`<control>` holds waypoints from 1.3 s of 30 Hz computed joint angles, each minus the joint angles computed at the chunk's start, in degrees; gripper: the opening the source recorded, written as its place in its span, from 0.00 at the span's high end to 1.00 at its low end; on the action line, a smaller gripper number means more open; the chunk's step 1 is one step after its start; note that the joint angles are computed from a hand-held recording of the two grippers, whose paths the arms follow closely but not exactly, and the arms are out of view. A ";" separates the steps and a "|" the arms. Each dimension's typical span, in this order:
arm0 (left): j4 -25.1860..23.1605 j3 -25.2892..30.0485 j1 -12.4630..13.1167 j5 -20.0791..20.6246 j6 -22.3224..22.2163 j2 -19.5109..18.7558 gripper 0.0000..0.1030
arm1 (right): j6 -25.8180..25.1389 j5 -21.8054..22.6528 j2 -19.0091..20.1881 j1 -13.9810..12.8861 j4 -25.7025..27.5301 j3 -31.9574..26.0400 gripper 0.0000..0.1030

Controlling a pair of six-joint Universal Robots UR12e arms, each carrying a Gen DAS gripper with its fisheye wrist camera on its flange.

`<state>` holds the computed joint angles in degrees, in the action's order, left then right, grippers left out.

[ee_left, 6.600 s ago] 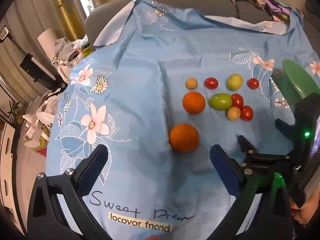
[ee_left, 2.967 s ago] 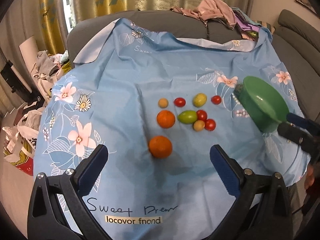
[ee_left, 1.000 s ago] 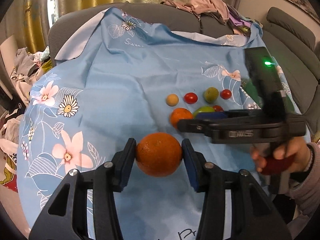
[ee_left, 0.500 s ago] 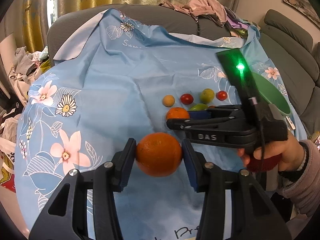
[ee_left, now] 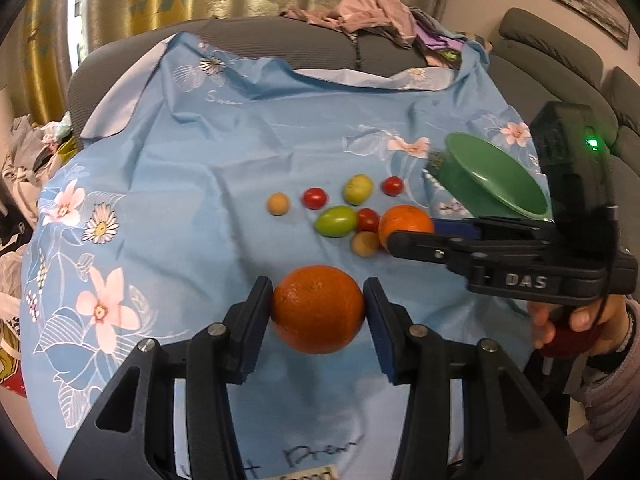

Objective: Organize fruits
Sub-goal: 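Carry the orange with the right gripper while the left gripper carries another orange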

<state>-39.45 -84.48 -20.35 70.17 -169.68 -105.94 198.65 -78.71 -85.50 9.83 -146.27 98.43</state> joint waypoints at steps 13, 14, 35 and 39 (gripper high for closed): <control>-3.45 4.39 -3.65 1.11 3.59 -1.83 0.55 | 3.52 -2.06 -7.08 -2.78 -7.37 7.01 0.58; -3.59 4.93 -3.98 1.17 3.78 -2.09 0.55 | 3.82 -2.24 -7.48 -3.07 -8.05 7.40 0.58; -11.15 23.27 -11.81 -2.92 10.06 -13.01 0.55 | 9.53 -9.61 -14.25 -10.30 -15.08 14.48 0.58; -13.76 25.95 -12.85 -2.04 11.65 -14.86 0.55 | 9.66 -12.55 -14.29 -10.60 -13.81 14.58 0.58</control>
